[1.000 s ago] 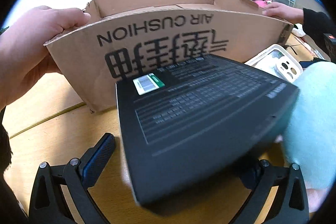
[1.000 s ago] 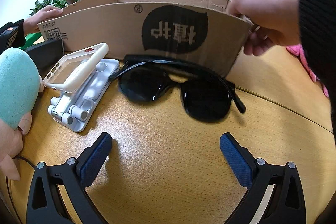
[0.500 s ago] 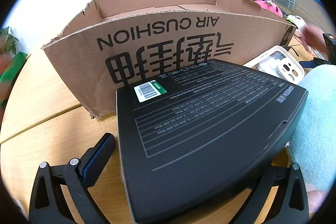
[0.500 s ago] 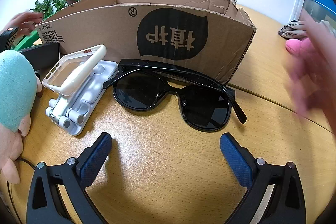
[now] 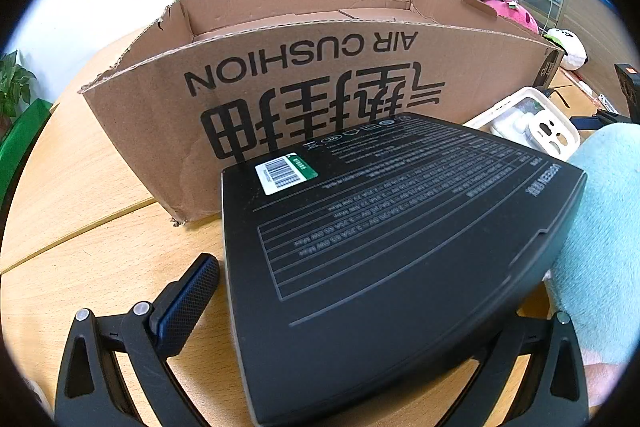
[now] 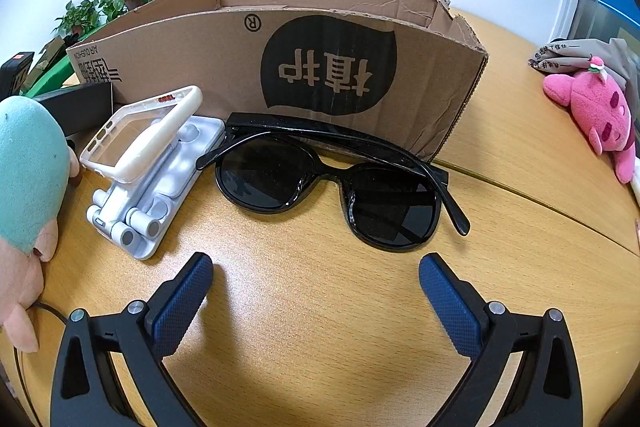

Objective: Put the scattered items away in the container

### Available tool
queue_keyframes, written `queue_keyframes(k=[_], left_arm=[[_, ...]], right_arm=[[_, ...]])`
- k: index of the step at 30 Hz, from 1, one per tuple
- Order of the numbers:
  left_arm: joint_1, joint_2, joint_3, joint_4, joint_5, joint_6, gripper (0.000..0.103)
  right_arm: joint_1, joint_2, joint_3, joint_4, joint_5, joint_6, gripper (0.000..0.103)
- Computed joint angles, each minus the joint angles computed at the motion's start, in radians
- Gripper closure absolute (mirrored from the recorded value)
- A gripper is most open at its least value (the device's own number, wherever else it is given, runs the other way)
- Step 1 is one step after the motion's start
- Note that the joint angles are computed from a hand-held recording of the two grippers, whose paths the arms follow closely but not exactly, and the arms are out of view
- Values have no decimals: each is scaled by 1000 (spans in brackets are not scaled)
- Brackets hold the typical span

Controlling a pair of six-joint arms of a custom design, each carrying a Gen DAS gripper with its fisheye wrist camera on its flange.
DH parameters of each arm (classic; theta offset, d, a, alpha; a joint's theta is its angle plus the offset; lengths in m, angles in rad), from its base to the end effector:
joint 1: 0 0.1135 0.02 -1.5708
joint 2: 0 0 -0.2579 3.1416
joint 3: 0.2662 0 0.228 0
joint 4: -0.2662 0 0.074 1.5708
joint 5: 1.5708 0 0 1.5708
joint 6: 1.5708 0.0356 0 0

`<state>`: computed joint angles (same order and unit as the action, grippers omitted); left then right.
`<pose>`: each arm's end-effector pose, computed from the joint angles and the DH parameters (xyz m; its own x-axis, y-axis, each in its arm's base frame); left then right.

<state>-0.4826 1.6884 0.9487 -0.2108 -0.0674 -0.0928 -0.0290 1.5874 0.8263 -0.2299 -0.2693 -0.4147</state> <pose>0.2818 -0.1449 0.1765 -0.7574 0.2924 -0.5839 0.3597 0.9331 0.0007 0.2844 0.0012 0.1725 -0.7179 -0.3677 -0.5911 -0.4447 0.8955 -0.0170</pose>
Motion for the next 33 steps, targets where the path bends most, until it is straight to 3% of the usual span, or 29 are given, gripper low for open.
queue_keyframes(k=[6,8,12,15,20,24,28,31,33], left_arm=[[-2,-14,-4,-25,8,10,0],[-31,-66,-47,-30,-34,-21,1],[-139,-259,-162,-81,-220,-145,1],[-229,-435,-181,-175,-305,-227,1],[-324,-562,-124,-295,-359,-393,1],[-331,-581,-117,-277,-232,-483,1],[-296,-464,-107,-173,-52,-547,1],[-261,-368,-125,-72,81,-605,0],[-224,-333,-142,-11,177,-636,0]], right_arm=[[-27,-81,-61,-45,-15,-34,0],[-55,-137,-111,-54,-18,-48,0],[-135,-277,-196,-90,-15,-86,0],[-216,-427,-227,-174,-78,-126,0],[-257,-488,-153,-334,-167,-109,0],[-183,-506,-126,-437,-237,-36,0],[-26,-533,-125,-521,-384,35,0],[197,-568,-175,-456,-423,181,0],[374,-563,-213,-345,-376,329,0]])
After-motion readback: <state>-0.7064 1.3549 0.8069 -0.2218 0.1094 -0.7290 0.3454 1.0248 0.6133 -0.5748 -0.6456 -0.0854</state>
